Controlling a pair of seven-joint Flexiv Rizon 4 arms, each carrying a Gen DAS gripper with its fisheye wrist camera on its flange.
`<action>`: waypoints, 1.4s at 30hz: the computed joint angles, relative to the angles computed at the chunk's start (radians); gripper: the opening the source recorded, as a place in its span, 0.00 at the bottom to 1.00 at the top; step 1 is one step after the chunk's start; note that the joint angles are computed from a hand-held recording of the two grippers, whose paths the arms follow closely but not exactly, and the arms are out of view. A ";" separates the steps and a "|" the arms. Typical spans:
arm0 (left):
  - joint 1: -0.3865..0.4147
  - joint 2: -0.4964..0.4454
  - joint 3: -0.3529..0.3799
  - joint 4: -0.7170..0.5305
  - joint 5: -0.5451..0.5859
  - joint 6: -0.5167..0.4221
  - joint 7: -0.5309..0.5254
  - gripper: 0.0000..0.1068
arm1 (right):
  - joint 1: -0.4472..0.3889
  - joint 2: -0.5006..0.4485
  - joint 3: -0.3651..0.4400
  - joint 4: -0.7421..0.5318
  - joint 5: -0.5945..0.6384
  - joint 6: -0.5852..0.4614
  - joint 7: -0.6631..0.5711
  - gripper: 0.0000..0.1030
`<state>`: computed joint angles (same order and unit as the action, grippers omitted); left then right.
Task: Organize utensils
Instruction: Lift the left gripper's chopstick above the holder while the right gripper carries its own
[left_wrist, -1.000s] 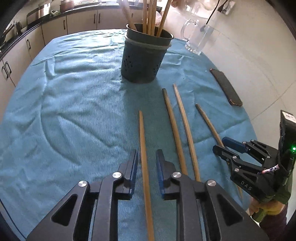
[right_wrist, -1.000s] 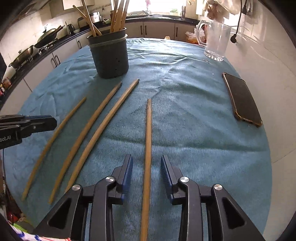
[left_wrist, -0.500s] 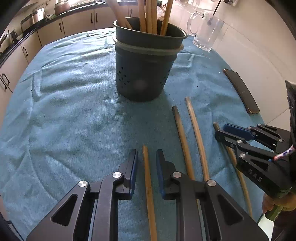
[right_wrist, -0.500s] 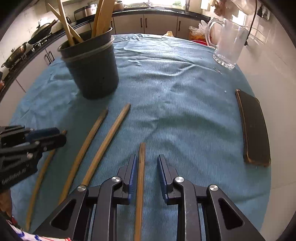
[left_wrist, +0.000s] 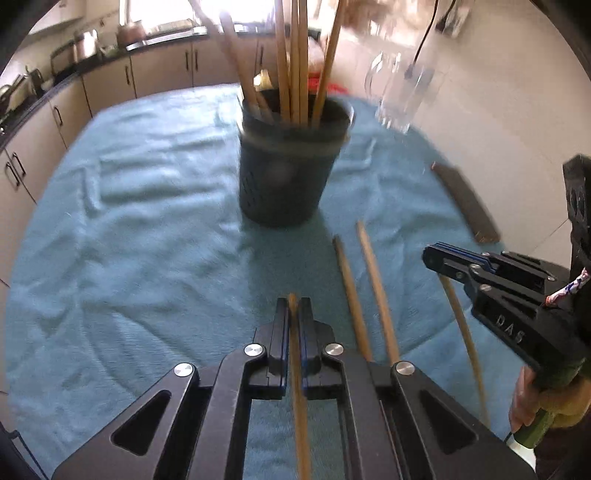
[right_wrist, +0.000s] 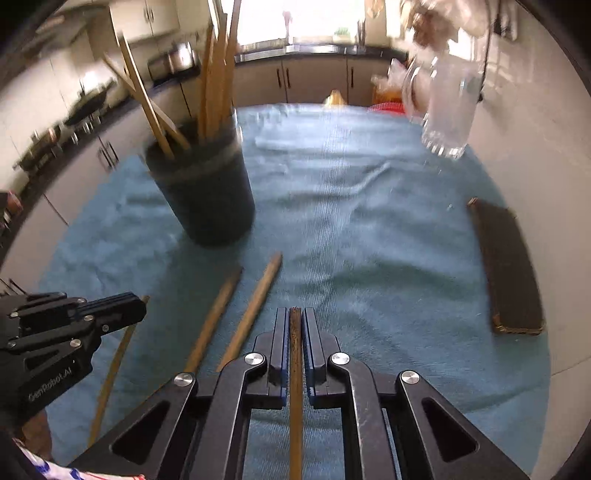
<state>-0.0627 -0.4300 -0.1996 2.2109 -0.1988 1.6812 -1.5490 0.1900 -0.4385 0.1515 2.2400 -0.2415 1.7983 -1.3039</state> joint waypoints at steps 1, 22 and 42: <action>0.031 0.021 -0.034 0.024 0.001 0.028 -0.001 0.04 | 0.008 0.020 -0.012 0.017 0.012 0.031 -0.002 0.07; 0.083 0.426 -0.058 0.318 0.219 0.298 -0.246 0.04 | 0.149 0.323 -0.046 0.250 0.347 0.302 -0.202 0.07; -0.158 0.464 0.133 0.306 0.067 0.382 -0.117 0.00 | 0.122 0.419 0.038 0.217 0.477 0.273 -0.332 0.07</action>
